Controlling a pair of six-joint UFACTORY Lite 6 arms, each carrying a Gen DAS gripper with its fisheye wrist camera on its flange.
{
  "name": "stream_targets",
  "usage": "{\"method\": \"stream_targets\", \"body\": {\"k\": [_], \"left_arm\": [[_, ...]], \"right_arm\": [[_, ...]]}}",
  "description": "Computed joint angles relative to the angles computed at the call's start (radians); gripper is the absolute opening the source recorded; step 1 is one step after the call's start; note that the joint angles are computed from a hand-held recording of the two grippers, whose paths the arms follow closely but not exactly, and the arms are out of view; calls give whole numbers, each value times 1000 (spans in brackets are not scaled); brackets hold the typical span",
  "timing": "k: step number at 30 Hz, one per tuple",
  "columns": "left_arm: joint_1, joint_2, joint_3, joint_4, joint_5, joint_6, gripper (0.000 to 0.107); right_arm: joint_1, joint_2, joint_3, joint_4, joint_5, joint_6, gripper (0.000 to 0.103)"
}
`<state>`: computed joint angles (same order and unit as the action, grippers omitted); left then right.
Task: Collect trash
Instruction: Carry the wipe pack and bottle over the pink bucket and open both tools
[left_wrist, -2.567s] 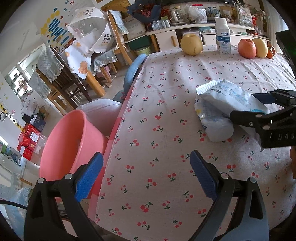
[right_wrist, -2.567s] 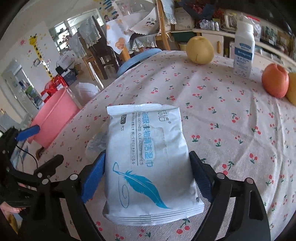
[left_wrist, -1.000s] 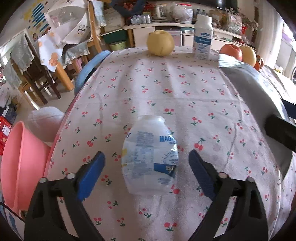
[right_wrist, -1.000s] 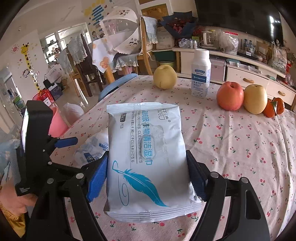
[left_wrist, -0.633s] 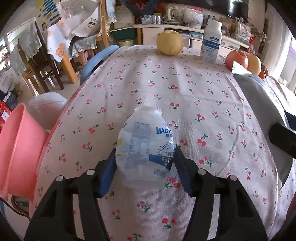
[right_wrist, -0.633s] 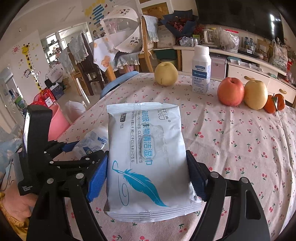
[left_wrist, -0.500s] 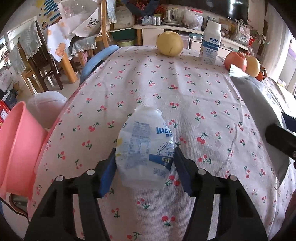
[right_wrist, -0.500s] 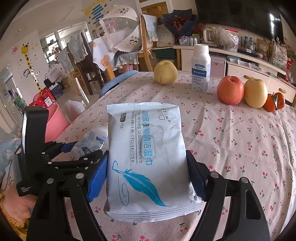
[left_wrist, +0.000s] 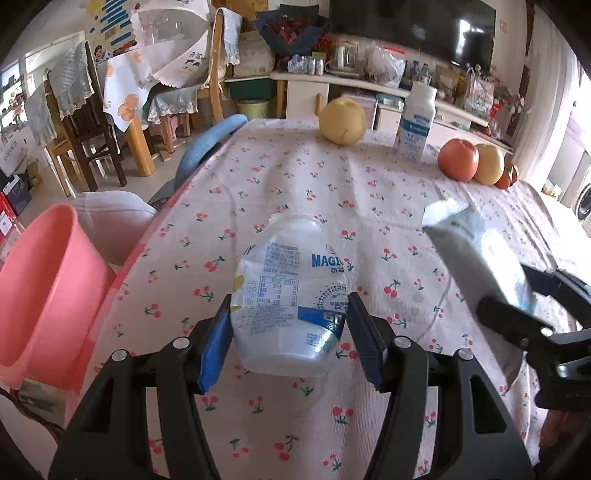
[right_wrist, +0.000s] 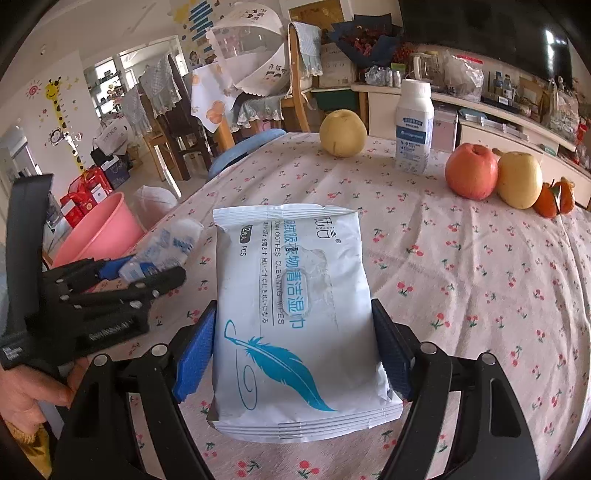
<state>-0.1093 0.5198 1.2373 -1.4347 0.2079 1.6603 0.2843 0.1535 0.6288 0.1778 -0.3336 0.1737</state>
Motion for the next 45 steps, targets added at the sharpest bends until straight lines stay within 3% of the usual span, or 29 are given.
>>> {"method": "stream_targets", "body": {"k": [8, 27, 36, 45], "left_arm": [[62, -115, -82, -75, 69, 119, 61], [286, -335, -201, -15, 276, 192, 61], [413, -375, -220, 10, 367, 232, 61], [593, -317, -135, 62, 477, 250, 61]], "right_arm": [[34, -41, -42, 36, -14, 41, 78], [258, -70, -78, 533, -42, -251, 78], [402, -64, -55, 788, -60, -405, 78], [494, 22, 81, 1036, -51, -632, 78]]}}
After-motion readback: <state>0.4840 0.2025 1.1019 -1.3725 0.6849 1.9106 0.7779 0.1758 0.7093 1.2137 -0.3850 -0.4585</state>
